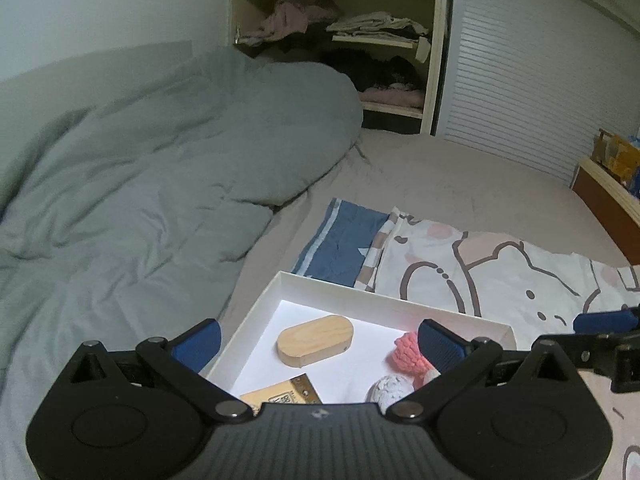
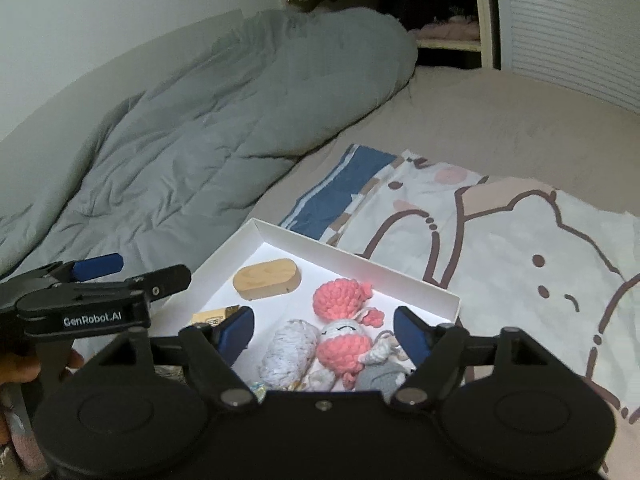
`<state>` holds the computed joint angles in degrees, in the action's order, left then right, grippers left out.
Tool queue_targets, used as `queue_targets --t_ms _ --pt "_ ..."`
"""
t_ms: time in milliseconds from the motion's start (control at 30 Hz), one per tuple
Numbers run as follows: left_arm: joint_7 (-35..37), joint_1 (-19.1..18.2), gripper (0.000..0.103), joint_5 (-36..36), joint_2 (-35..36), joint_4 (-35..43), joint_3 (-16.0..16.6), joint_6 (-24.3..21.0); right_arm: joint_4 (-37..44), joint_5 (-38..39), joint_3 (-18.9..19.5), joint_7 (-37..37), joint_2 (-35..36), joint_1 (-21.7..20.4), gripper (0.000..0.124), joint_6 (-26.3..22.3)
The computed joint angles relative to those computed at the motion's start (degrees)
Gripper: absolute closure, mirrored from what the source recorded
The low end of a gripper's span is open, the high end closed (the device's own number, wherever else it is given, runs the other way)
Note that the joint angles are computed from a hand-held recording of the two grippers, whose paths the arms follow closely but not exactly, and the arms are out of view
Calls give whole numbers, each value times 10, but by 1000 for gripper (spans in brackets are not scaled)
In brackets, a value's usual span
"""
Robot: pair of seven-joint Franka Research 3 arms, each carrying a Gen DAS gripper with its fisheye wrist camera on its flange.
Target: Organize objects
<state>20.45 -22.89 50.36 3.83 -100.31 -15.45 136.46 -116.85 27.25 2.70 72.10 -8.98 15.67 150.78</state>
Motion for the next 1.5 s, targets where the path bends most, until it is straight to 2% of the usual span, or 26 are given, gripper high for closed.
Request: queue_targets --t_ms 200,367,567,900,1100,1300,1500 --pt "1 -16 0 -5 -23 6 -17 -54 -44 1 -1 10 -53 1 37 19" --pt "-2 -17 0 -13 -58 -20 -29 -45 -86 9 -7 5 -103 5 28 32" --pt "-2 -21 0 -22 -83 -39 -50 -70 -141 -8 -7 6 -166 4 22 46" --pt "-1 -32 0 -38 -128 -91 -78 -96 -235 -13 -17 0 -261 7 21 65" --pt "-38 -29 0 -38 -165 -146 -91 -68 -283 -21 -16 3 -301 1 21 75" --pt "-79 -24 0 -81 -197 -192 -91 -14 -325 -32 -14 8 -331 -5 21 80" --pt "-105 -18 0 -78 -207 -201 -109 -30 -355 -38 -18 6 -350 -2 21 91"
